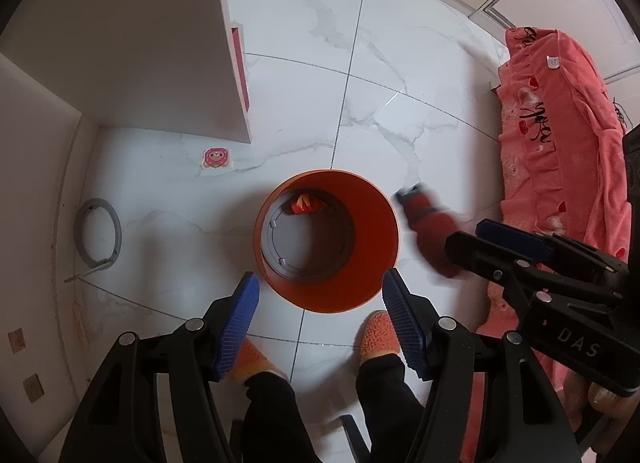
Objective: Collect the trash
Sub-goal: 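Open both tools to drop the wrapper and toy into the bin, then move both tools back toward the desk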
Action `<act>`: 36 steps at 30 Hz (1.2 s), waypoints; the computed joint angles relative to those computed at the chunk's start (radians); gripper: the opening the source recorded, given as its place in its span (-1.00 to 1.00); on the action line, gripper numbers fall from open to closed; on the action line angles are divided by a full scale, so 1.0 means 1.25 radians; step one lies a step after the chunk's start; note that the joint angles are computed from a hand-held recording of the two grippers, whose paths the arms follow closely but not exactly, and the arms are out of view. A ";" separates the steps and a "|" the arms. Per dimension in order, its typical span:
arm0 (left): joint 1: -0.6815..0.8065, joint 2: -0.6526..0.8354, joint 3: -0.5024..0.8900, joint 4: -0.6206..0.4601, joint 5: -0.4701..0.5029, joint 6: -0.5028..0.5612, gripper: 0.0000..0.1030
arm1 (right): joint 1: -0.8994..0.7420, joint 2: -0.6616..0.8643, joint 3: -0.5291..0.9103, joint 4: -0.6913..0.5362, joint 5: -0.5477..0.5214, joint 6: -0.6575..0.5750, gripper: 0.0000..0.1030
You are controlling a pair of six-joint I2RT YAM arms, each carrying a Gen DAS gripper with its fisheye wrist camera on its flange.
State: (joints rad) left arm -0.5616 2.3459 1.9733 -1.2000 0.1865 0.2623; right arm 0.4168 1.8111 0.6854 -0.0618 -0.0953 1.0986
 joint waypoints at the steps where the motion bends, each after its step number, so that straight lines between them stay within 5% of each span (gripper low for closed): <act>1: 0.002 0.001 0.003 -0.003 -0.002 -0.001 0.26 | 0.003 -0.004 0.003 -0.006 0.004 0.002 -0.03; 9: 0.008 -0.030 0.001 -0.018 -0.005 0.000 0.26 | 0.029 -0.070 0.037 -0.082 0.017 0.009 -0.02; 24: 0.017 -0.170 0.055 -0.106 -0.002 0.020 0.26 | 0.100 -0.319 0.211 -0.477 0.135 -0.014 -0.01; 36: 0.032 -0.237 0.270 -0.256 0.000 -0.004 0.26 | 0.191 -0.410 0.486 -0.758 0.237 0.000 -0.01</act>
State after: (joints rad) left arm -0.5220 2.0502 2.3112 -1.5195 0.1860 0.2572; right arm 0.6554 1.2991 1.2925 -1.0095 0.2008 1.0980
